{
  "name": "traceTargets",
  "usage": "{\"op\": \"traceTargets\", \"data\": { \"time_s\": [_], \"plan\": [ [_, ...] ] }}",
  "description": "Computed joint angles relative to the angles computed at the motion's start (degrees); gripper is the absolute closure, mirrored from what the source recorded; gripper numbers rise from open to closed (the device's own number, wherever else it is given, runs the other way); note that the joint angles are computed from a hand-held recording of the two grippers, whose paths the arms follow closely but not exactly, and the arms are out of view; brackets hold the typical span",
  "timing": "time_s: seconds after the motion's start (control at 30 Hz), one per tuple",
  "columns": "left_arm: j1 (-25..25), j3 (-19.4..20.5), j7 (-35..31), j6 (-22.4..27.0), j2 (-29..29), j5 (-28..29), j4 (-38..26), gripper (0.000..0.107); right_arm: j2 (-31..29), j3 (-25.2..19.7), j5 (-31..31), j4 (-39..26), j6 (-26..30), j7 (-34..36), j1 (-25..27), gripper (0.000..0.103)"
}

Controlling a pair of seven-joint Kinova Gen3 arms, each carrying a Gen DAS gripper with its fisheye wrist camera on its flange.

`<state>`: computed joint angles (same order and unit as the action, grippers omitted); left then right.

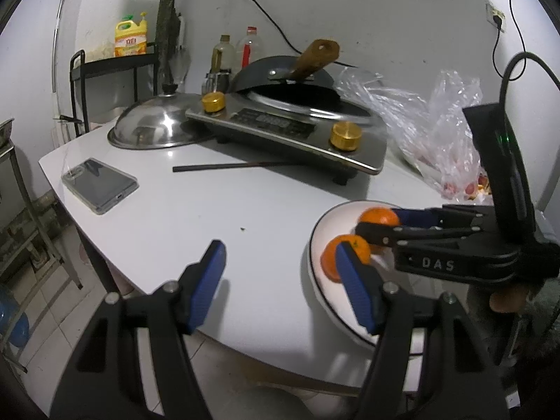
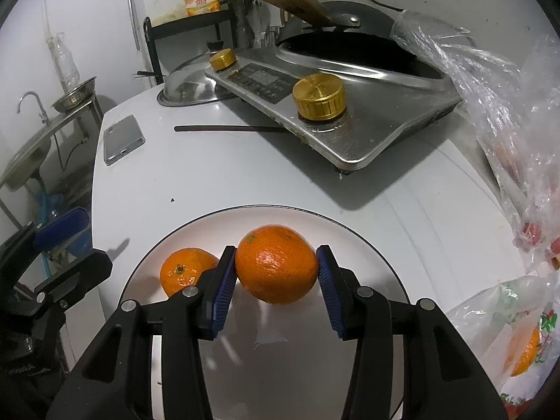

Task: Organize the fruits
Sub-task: 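Lower the mandarins onto the white plate and open both grippers, then lift both tools off the plate and move back toward the fruit bag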

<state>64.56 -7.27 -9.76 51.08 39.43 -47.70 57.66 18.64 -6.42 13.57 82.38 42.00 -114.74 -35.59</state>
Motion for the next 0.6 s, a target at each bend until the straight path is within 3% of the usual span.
{"op": "traceTargets", "data": {
  "time_s": [0.07, 0.6],
  "plan": [
    [0.25, -0.01, -0.03, 0.30, -0.04, -0.15, -0.13, 0.041, -0.37, 0.13, 0.28, 0.31, -0.68, -0.24, -0.08, 0.044],
    [2.77, 0.19, -0.34, 4.17, -0.59, -1.91, -2.23, 0.041, -5.03, -0.35, 4.10, 2.47, -0.30, -4.23, -1.19, 0.044]
  ]
}}
